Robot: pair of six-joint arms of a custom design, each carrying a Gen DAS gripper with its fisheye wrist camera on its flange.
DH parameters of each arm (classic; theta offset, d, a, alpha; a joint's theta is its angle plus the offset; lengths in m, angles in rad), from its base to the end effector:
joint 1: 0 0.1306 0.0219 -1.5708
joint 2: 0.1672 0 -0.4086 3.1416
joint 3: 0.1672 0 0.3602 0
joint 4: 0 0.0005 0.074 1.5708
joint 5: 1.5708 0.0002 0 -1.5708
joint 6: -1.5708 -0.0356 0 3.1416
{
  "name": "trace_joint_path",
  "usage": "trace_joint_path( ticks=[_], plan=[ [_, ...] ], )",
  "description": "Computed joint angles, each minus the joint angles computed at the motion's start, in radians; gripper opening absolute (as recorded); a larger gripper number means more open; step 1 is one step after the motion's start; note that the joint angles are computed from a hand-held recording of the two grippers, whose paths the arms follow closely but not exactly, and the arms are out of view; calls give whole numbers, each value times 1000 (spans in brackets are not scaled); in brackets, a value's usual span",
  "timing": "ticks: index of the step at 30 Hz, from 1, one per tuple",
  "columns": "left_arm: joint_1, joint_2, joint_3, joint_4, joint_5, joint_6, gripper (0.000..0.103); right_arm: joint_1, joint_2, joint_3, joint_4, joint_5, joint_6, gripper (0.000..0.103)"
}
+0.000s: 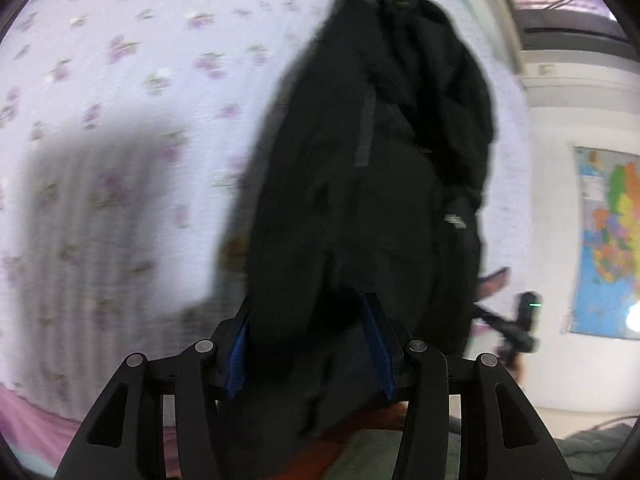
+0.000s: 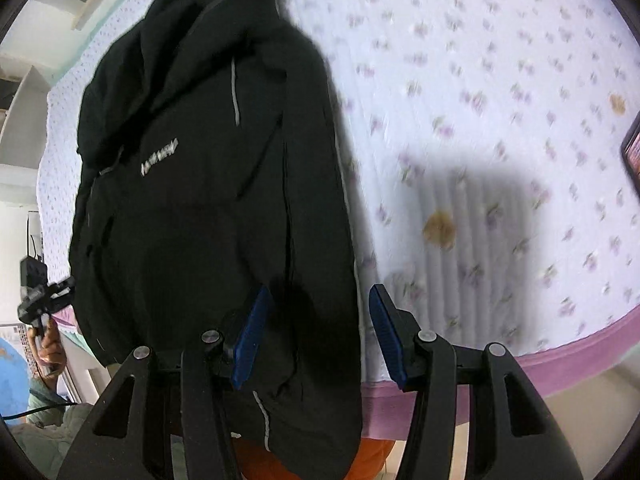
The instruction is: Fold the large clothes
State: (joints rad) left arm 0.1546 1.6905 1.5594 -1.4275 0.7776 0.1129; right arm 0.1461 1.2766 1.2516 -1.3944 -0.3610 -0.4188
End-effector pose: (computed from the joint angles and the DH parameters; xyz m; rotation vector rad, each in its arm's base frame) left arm 0.4937 0.0511 0.3760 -0.3772 2.8575 -1.1801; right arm 0.3408 0.0623 0.4208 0.3716 3.0176 0.5970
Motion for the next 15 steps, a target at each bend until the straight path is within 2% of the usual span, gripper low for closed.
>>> trace_joint_path(
  ticks=[1, 2, 4, 5, 7, 8, 10, 12, 15],
  plan=[
    [0, -3, 5, 5, 35, 5, 51, 5, 1, -11, 10, -23, -2, 50],
    [1, -6, 11, 7, 68, 9, 51, 10, -3, -18, 27, -55, -3, 41],
    [2, -17, 18, 33, 163, 29, 51, 19, -24, -9, 63, -104, -9, 41],
    [4, -28, 10, 73, 228, 60, 51, 19, -39, -2, 86, -133, -9, 41],
    [-1, -43, -14, 155, 291, 133, 53, 31, -51, 19, 109, -154, -8, 41],
    [-5, -43, -19, 164, 290, 141, 53, 34, -49, 21, 108, -153, -5, 41],
    [-25, -33, -28, 140, 230, 132, 53, 43, -37, 4, 107, -152, -13, 41],
    [-44, -22, -33, 62, 163, 78, 53, 49, -26, -28, 81, -136, -19, 41],
    [-76, -33, -37, -29, 64, -6, 53, 45, -54, -82, 66, -163, -31, 42]
  ],
)
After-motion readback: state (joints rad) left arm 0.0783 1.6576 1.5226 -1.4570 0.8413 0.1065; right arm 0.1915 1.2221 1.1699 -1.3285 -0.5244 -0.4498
